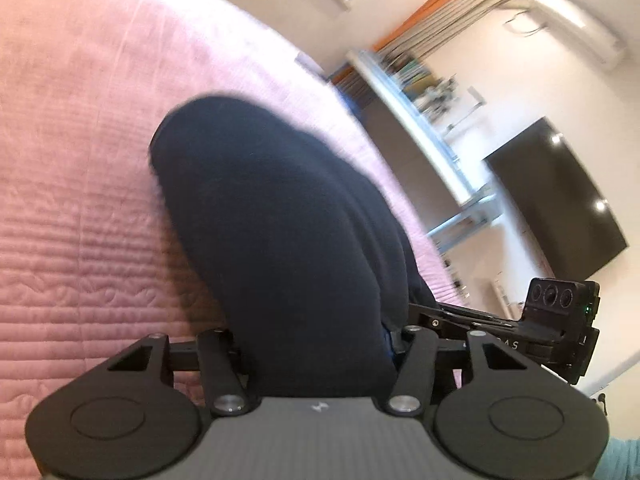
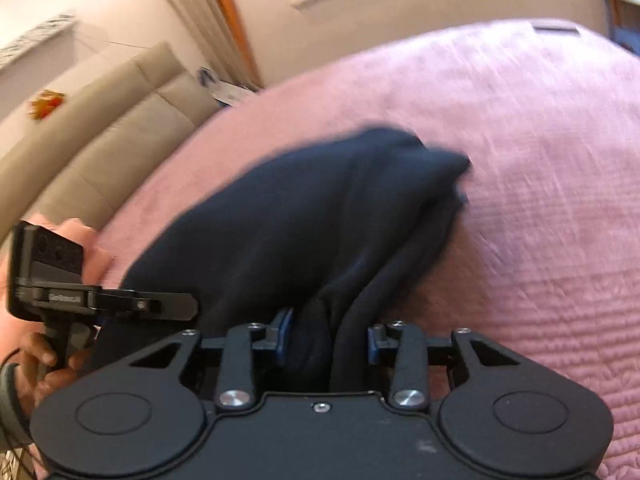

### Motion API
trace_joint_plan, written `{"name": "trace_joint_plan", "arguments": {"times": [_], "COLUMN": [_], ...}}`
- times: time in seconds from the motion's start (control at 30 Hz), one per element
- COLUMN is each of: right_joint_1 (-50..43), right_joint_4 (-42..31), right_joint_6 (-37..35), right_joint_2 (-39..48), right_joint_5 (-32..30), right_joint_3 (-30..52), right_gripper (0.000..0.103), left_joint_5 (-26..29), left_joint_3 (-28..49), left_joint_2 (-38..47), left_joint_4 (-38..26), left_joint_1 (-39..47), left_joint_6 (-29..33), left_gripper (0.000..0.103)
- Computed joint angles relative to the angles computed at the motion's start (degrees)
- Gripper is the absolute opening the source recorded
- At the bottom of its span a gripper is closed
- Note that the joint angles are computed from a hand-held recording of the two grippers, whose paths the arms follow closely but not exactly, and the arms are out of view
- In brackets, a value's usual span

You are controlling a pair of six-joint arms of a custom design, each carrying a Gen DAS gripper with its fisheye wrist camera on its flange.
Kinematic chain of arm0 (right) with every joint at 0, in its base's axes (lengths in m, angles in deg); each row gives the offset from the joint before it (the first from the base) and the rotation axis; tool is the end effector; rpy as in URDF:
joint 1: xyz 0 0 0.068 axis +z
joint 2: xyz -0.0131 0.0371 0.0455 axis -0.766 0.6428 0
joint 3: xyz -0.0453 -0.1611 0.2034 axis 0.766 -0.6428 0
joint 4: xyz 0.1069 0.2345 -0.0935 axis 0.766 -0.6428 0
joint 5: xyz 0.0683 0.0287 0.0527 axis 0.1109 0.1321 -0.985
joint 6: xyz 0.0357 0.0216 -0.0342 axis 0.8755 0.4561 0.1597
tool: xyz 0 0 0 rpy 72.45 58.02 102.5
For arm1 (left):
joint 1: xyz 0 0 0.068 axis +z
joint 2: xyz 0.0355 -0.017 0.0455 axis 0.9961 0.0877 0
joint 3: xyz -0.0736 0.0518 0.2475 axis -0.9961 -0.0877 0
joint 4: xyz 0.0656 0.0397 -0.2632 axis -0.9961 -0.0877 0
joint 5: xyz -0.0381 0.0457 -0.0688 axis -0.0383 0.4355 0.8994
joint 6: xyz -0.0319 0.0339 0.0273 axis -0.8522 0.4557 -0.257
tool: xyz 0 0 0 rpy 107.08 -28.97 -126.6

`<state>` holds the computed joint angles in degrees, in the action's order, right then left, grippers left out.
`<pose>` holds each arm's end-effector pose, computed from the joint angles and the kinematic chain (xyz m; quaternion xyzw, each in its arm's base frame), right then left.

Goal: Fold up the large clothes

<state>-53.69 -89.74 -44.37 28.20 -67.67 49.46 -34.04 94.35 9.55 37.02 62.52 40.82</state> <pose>0.2997 0.0061 0.2833 -0.2099 0.8689 0.3202 0.3138 0.3224 -0.1463 0.2523 -0.0532 0.8649 -0.3779 0.3261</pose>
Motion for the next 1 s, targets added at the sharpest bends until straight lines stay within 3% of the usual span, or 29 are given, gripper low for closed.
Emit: {"name": "trace_joint_plan", "arguments": {"times": [0.2, 0.33, 0.5, 0.6, 0.63, 0.67, 0.73, 0.83, 0.9, 1.0], "right_joint_1": [6.0, 13.8, 31.2, 42.9, 44.2, 42.9, 36.5, 29.7, 32.0, 36.9], "right_joint_4": [-9.0, -14.1, -13.7, -12.6, -13.4, -13.3, -14.5, -19.2, -18.9, -16.2], "right_joint_6": [2.7, 9.2, 24.2, 29.3, 30.5, 31.7, 32.1, 28.5, 30.8, 31.7], "right_joint_2": [-15.8, -26.9, -33.8, -33.2, -31.7, -32.6, -36.9, -38.0, -38.6, -37.1], "right_joint_5": [2.8, 7.9, 20.2, 33.3, 35.1, 33.7, 27.6, 23.5, 23.9, 26.5], "right_joint_3": [-0.3, -2.7, -9.7, -17.2, -18.7, -20.5, -21.7, -19.0, -17.9, -18.9], "right_gripper": [0.040, 0.040, 0.040, 0.053, 0.062, 0.069, 0.076, 0.078, 0.079, 0.081], "left_joint_5": [-2.2, -7.0, -12.9, -13.9, -12.6, -11.6, -15.2, -16.8, -18.4, -25.7], "left_joint_3": [-7.3, -12.0, -19.0, -26.5, -28.8, -30.8, -32.2, -30.6, -29.8, -29.9], "left_joint_2": [-20.1, -35.9, -53.3, -58.4, -59.1, -60.1, -65.7, -70.8, -74.0, -75.3], "left_joint_4": [-8.9, -19.3, -33.0, -37.9, -38.7, -39.1, -40.5, -46.2, -49.4, -49.4], "left_joint_1": [-1.7, -5.8, -10.7, -11.8, -11.1, -11.2, -14.2, -14.5, -15.8, -22.8], "left_joint_6": [0.0, -3.9, -10.6, -12.5, -13.0, -13.0, -13.8, -15.0, -16.2, -21.7], "left_gripper": [0.056, 0.056, 0.057, 0.063, 0.067, 0.069, 0.071, 0.072, 0.072, 0.072]}}
